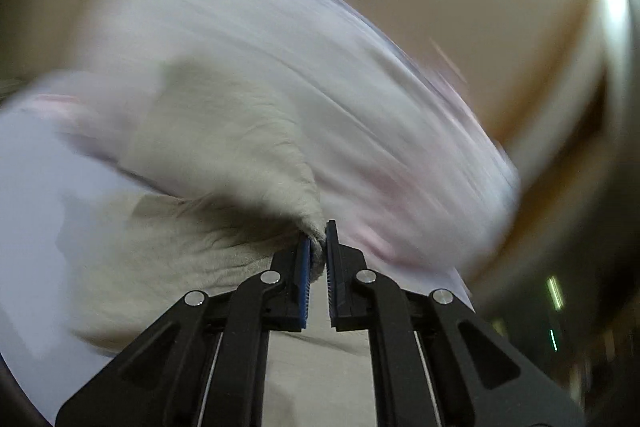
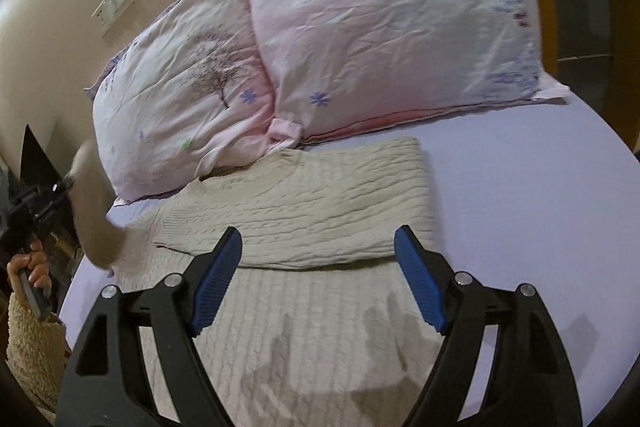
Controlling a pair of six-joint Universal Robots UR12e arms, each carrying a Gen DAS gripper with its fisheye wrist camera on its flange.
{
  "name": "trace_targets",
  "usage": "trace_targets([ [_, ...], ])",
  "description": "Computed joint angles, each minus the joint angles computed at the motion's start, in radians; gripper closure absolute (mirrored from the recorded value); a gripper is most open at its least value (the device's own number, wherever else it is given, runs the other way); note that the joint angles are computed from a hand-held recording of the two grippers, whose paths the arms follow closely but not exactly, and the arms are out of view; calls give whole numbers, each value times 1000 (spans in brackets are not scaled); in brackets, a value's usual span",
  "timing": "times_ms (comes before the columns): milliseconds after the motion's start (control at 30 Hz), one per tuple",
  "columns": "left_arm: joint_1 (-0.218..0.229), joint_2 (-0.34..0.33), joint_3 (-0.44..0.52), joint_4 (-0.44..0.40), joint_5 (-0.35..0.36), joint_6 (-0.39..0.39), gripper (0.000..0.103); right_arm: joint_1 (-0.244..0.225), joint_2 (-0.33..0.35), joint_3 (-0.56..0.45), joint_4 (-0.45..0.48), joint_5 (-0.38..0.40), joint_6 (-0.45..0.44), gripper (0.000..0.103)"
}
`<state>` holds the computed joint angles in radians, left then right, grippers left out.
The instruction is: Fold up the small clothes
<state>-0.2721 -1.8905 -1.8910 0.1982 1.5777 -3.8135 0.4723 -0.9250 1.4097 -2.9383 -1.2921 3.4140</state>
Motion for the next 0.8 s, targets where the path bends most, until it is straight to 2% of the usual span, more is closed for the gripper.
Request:
trace_targets([
  [33, -15, -25, 42, -48, -57, 40, 96, -2, -4, 6, 7, -5, -3, 24],
  [100, -54, -93, 150, -227, -195, 151, 96, -7, -16, 22, 28, -4, -4, 24],
  [167, -73, -111, 175, -315, -229, 192, 96, -18, -32, 47, 36, 22, -3, 24],
  [267, -72, -65, 97, -290, -207, 164, 96, -42, -71, 111, 24, 78, -11, 19],
  [367, -64, 33, -45, -217, -152, 119, 94, -84, -106, 177, 43, 232, -2, 19],
  [400, -67, 62, -83, -206, -127, 111, 82, -100, -119, 201, 61, 298, -3, 19],
  [433, -70, 87, -112, -202, -105, 103, 59, -114, -131, 223, 89, 363, -15, 19],
  [500, -88, 161, -202, -209, -17, 58, 35, -137, -159, 266, 166, 460, -51, 19],
  [567, -96, 212, -276, -199, -7, 8, 35, -151, -187, 308, 234, 513, -71, 19],
  [633, -92, 252, -349, -162, -57, -62, 35, -162, -211, 333, 340, 545, -87, 23],
  [667, -89, 264, -387, -137, -85, -92, 35, -164, -218, 338, 384, 551, -97, 29],
  [733, -101, 272, -422, -140, -87, -134, 35, -168, -235, 352, 506, 555, -124, 29],
  [800, -97, 258, -448, -108, -119, -187, 35, -171, -234, 368, 539, 570, -113, 30],
])
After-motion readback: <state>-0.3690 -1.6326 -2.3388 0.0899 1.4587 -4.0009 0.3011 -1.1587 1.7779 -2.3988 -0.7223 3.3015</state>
